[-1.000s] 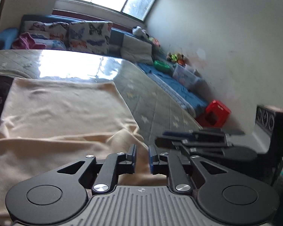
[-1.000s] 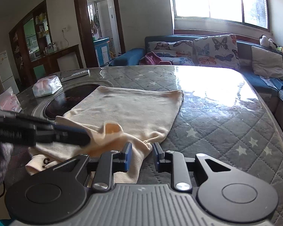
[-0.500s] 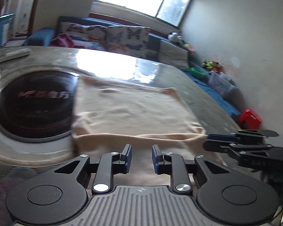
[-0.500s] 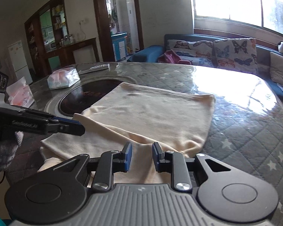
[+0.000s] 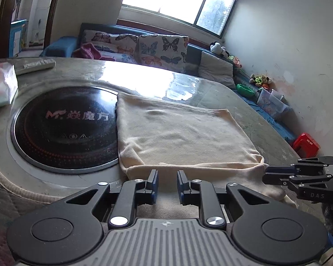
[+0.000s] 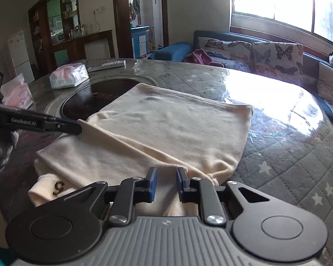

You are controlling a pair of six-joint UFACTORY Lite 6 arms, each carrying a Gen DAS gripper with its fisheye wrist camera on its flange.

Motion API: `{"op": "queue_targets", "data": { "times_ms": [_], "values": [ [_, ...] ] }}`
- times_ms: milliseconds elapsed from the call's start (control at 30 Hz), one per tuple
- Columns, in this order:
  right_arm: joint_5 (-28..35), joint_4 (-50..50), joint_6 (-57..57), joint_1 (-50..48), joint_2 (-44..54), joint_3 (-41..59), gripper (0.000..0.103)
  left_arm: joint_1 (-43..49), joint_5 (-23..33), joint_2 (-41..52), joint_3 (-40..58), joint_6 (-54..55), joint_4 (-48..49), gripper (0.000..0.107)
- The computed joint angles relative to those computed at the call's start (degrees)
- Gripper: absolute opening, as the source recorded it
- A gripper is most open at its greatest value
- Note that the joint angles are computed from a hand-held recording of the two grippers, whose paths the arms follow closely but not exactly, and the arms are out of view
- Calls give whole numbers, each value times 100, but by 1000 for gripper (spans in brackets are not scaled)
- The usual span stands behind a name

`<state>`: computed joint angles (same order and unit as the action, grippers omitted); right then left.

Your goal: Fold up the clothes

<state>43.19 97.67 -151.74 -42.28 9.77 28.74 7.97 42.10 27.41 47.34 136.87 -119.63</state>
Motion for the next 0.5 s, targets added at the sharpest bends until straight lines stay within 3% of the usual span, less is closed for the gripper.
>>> {"op": "queue_targets", "data": {
  "times_ms": [167, 367, 500],
  "values": [
    [19, -267, -396, -373, -438, -435, 17, -10, -55, -426, -450, 517, -103, 21],
    [-46, -21, -1043, -397, -481, -697, 17, -349, -310, -706, -1012, 2116, -1015, 21],
    [59, -190, -928, -537, -580, -720, 17, -223, -305, -916, -1260, 2408, -931, 22]
  ]
}}
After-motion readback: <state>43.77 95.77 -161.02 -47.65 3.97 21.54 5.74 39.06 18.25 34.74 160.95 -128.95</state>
